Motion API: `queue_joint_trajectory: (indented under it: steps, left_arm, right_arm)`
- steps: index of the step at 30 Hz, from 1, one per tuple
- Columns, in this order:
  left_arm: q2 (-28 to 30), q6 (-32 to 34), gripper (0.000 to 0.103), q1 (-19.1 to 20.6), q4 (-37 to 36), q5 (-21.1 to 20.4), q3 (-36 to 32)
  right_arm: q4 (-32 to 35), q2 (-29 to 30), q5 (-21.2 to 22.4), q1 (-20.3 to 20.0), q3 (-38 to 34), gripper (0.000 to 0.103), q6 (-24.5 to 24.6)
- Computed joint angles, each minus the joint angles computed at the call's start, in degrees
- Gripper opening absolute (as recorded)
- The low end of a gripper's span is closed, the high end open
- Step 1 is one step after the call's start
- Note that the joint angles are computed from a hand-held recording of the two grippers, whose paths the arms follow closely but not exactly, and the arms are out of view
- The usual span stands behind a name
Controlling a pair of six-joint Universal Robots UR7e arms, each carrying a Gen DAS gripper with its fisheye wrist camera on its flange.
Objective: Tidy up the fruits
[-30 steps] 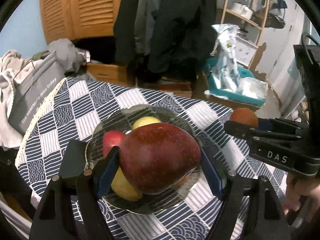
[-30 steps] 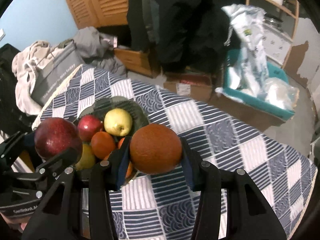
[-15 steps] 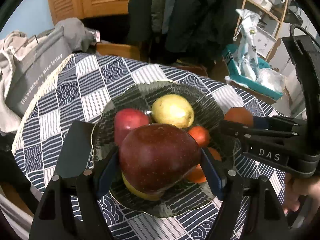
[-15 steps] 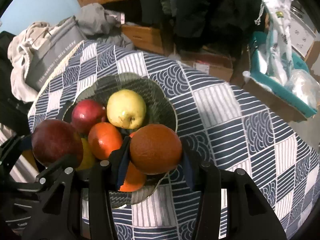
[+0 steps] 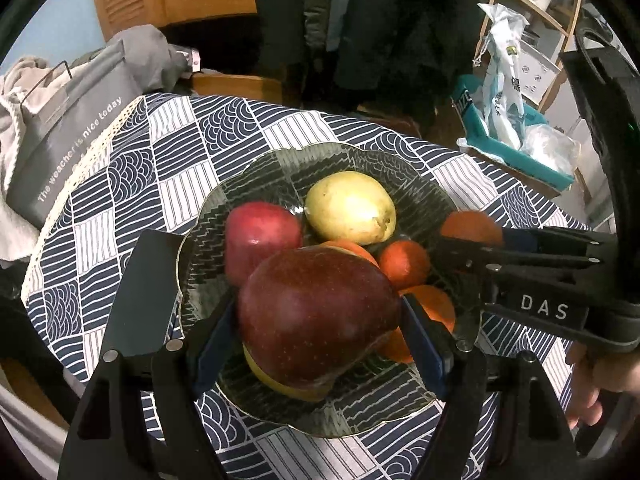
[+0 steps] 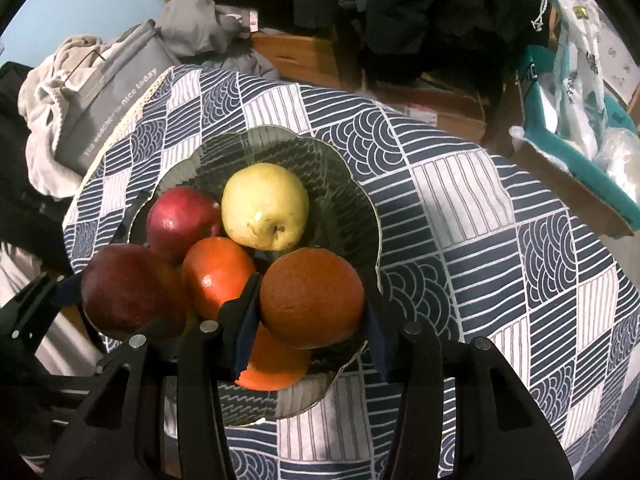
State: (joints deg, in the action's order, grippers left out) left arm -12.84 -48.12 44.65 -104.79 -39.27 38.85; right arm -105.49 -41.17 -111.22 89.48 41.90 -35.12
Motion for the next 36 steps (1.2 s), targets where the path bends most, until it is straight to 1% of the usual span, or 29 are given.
queue_joint_trajectory:
  steps: [2,4,9,11,14,16,19,22,26,32,36]
  left_arm:
    - [0.15,-0.21,0.081,0.04,0.72,-0.45,-0.53]
    - [0.24,-0.18,0.081,-0.03,1.04,-0.48,-0.71]
    - [0.99,-0.65,0.081,-0.26,3.31,-0.20,-2.20]
    - [0.69,-0.23,0.081,-0.52,2.23,-0.07,-1.58]
    - [0.51,0.61,0.087,-1.21,1.56,1.48,-1.44]
    - [0.39,1.10,0.087,-1.54,0.95,2.49,-1.40]
    - [-0.13,0.85,0.087,-1.68,0.24,2.17,-1.30]
    - [-0.82,0.57,0.087,-2.04,-0.85,2.56,-0.67]
    - [-1.60,1.38,0.087,-2.67,-3.06,3.29,-0.07]
    - [-2.14,2.34,0.087,-3.58,-5.47,3.46,0.10]
    - [-2.52,4.50,0.087,-4.56,-8.36,3.64,0.52]
  right_arm:
    - [-0.11,-0.25,0.82,-0.10,0.03,0.056,0.06]
    - [0.00,-0.40,1.69,-0.12,-0.28,0.058,0.11]
    - [-0.13,-0.70,2.42,-0.03,-0.93,0.059,0.50]
    - [-0.39,-0.89,2.46,0.05,-1.06,0.059,0.66]
    - [-1.47,-1.54,2.16,0.32,-0.51,0.059,0.27]
    - [-1.90,-1.98,2.22,0.46,-0.26,0.059,0.04]
    - [-2.98,-2.77,2.14,0.70,0.32,0.059,-0.20]
    - [-4.77,-4.03,1.84,1.02,1.48,0.059,-0.67]
    - [-8.09,-6.14,1.29,1.51,3.63,0.064,-1.67]
    - [-12.24,-9.83,1.44,2.07,7.04,0.066,-2.90]
    - [-15.15,-12.63,1.29,2.37,9.91,0.068,-4.10]
